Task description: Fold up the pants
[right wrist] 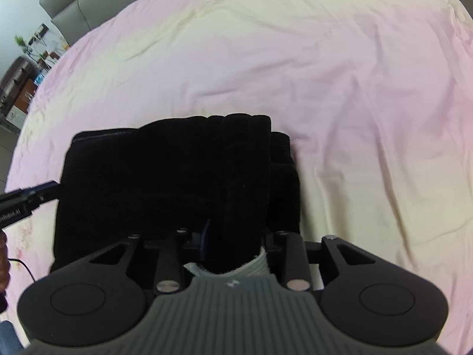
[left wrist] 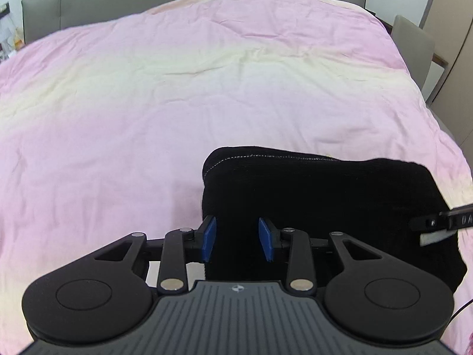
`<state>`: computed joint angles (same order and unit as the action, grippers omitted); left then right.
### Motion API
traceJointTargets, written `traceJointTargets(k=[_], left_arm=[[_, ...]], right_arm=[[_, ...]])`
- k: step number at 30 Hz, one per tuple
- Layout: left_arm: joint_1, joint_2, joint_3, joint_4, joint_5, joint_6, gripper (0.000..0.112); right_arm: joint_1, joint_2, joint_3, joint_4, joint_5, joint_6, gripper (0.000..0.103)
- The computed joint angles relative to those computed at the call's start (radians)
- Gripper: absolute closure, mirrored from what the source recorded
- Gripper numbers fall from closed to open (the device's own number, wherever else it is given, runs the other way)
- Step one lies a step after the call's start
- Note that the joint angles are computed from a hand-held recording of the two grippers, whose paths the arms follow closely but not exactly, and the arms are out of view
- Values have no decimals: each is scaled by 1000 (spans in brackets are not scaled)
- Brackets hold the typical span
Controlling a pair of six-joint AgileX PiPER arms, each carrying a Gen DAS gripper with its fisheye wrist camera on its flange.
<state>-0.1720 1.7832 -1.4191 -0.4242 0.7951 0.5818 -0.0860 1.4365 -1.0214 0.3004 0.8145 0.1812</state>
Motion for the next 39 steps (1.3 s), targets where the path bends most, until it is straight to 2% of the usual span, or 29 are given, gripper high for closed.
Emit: traceJointTargets(k=[3, 7, 11, 12, 13, 15, 17, 21, 23, 25, 26, 28, 32, 37, 39], left_arm=[[-38, 64, -55, 102, -5, -88, 72], [-73, 178, -169, 222, 54, -246, 72], [-120, 175, -181, 322, 54, -346, 72], [-129, 154, -166, 341, 46, -350, 73], [-124, 124, -141, 343, 38, -331, 72], [-117, 56, -76, 332, 13, -296, 73], [-108, -11, -27, 327, 11, -251, 73], [-78, -183, 117, 241, 15, -103, 73], [-49, -283, 207, 171, 34, -8, 73], [-34, -376, 297, 146, 38, 30, 73], [-19, -424, 345, 118, 42, 66, 73], [10, -512, 432, 85, 45, 100, 72], [92, -672, 602, 22, 25, 166, 61], [132, -773, 776, -29, -33, 193, 49], [84, -777, 839, 11, -104, 128, 49]], right_arm=[[43, 49, -39, -92, 3, 22, 67], [39, 90, -40, -82, -20, 5, 64], [48, 83, -43, -101, -17, 27, 63], [59, 75, -49, -120, -7, 48, 59], [74, 66, -56, -152, 4, 71, 50], [106, 30, -65, -219, 39, 127, 43], [125, -29, -58, -244, 68, 152, 43], [267, -180, -38, -445, 126, 281, 43], [372, -259, -10, -556, 159, 385, 46], [468, -333, 32, -619, 183, 459, 65], [510, -362, 59, -648, 191, 506, 68], [572, -415, 130, -687, 173, 593, 69], [588, -458, 286, -691, 47, 745, 70], [749, -405, 403, -898, 16, 1110, 70], [779, -392, 419, -942, 18, 1177, 70]])
